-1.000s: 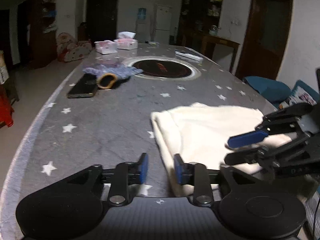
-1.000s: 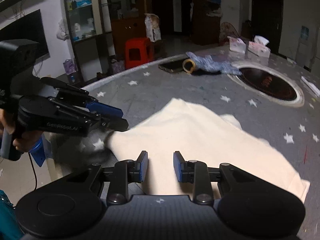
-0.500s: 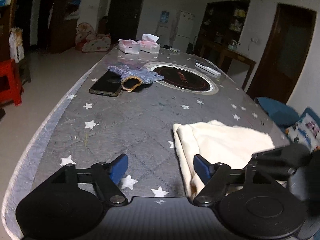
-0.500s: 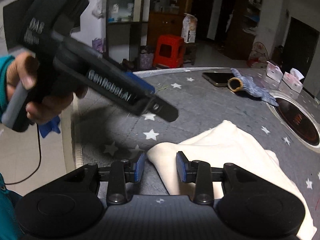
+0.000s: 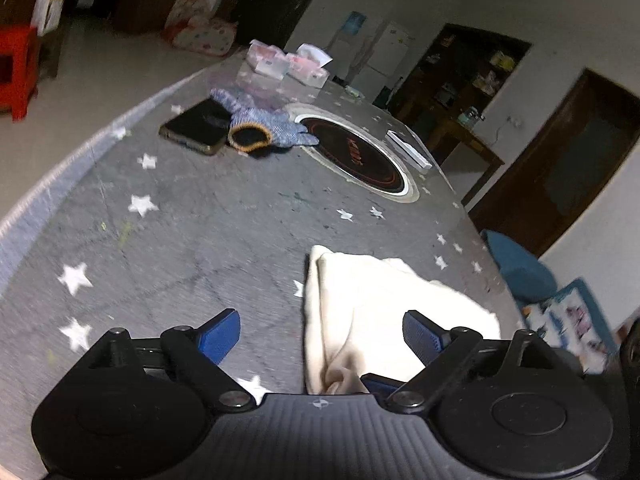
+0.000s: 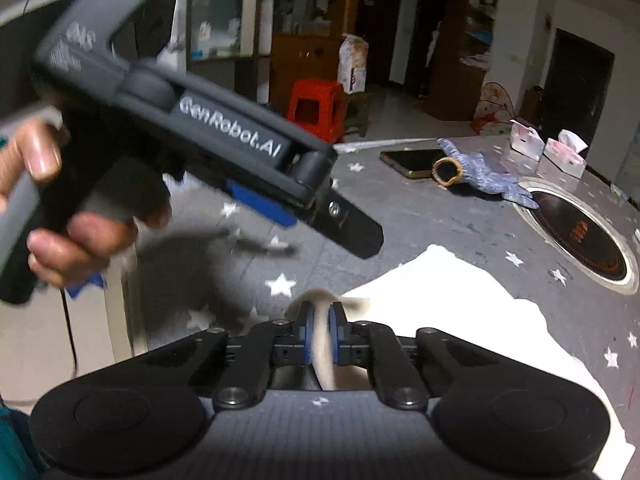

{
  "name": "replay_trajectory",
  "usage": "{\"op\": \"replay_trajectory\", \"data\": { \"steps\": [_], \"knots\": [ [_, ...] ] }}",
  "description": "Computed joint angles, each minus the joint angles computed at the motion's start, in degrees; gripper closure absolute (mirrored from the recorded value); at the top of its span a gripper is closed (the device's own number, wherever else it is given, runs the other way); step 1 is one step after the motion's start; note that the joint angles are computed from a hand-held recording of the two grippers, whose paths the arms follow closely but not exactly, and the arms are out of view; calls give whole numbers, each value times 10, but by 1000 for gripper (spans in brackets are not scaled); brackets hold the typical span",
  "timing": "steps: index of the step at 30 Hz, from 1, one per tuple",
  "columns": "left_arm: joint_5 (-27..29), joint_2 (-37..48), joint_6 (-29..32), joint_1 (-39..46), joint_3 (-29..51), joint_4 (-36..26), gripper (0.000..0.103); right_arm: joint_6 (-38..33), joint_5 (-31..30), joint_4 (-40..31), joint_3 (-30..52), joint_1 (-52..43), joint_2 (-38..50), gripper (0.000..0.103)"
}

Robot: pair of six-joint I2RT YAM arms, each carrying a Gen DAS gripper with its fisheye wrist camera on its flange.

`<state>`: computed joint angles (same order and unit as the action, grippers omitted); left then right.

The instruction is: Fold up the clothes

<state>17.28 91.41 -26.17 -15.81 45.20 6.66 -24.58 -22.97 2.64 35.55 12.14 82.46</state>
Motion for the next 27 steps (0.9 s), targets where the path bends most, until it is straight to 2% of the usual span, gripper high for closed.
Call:
{"op": "replay_trajectory", "data": {
  "steps": [6, 9, 12, 14, 15, 17, 22, 24, 27],
  "knots": [
    [34, 43, -67, 4, 37, -11, 13, 34, -53, -12, 9, -37, -20, 102],
    [26, 45, -79, 4, 42, -11, 13, 19, -46, -35, 19, -37, -18, 101],
    [15, 36, -68, 5, 42, -20, 13, -18, -29, -30, 9, -20, -13, 95],
    [14, 33, -65, 7, 42, -26, 13, -35, -20, -19, 4, -7, -2, 87],
    [15, 33, -66, 9, 41, -28, 13, -39, -14, -13, 3, 0, 4, 78],
    [22, 35, -72, 15, 40, -29, 13, -47, -2, -3, 2, 14, 15, 66],
    [33, 45, -83, 22, 42, -26, 13, -60, 53, 42, -13, 46, 37, 72],
    [39, 50, -89, 22, 43, -24, 13, -57, 67, 59, -22, 50, 34, 87],
    [51, 60, -103, 21, 47, -17, 13, -29, 38, 47, -8, 25, 34, 95]
  ]
}}
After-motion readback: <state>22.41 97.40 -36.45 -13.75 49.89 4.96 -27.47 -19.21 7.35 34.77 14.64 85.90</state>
